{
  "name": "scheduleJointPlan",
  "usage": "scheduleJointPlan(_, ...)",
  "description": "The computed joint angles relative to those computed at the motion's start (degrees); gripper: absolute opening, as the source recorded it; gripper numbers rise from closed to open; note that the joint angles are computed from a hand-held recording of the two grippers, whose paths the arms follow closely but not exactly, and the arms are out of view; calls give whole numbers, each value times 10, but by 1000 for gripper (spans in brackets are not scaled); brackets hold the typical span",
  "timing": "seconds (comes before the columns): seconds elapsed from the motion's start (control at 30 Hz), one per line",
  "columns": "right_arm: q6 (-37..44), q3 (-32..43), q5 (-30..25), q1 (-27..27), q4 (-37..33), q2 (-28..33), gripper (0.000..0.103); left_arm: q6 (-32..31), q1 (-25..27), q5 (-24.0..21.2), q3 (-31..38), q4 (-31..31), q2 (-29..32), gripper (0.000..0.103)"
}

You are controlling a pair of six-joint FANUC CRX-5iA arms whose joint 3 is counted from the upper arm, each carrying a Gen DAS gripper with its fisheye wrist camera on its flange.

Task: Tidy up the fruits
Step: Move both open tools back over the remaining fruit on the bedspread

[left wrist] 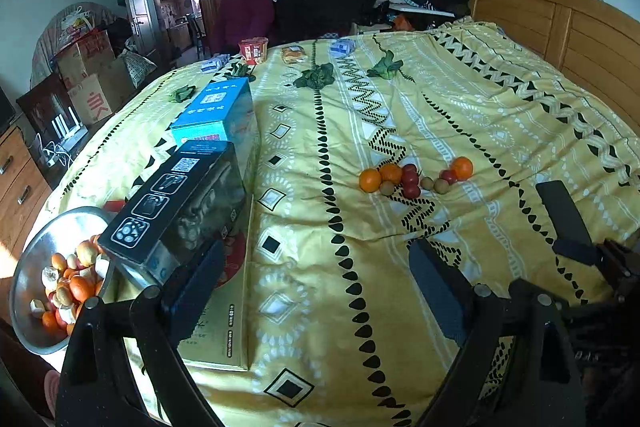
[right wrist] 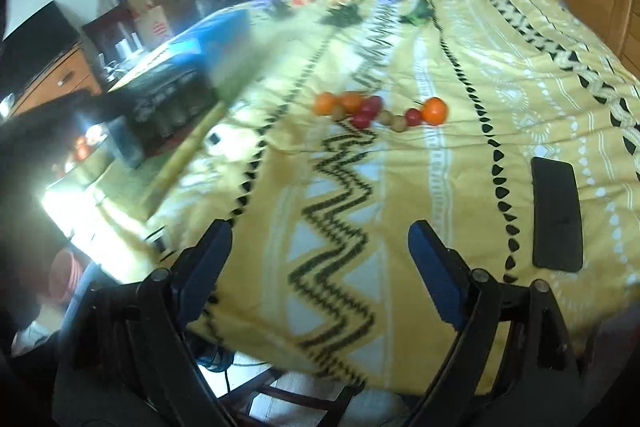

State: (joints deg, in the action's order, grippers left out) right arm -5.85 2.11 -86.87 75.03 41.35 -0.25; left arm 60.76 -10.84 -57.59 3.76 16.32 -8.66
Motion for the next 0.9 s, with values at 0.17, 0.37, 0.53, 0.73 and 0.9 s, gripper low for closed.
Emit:
scheduleJointPlan(0.17,26,-25,-2,-48,-9,-9,90,27,-39,-6,32,-45,51,94)
scheduleJointPlan(0.37,52,-47,24,-98,-47,-13,90,62,-79,-21,64,-96,108,94)
scheduleJointPlan(0.53,53,-92,65,-127,-61,-31,90,59,-89,-19,84,-87,148,94)
scheduleJointPlan(0.73,-32,-199,149,-134,-51,-91,90,78,-75,-34,148,-28,236,73)
scheduleJointPlan(0.9,-33,-211,164,-130,-36,-93,100,73,-81,-32,197,-6,302,57)
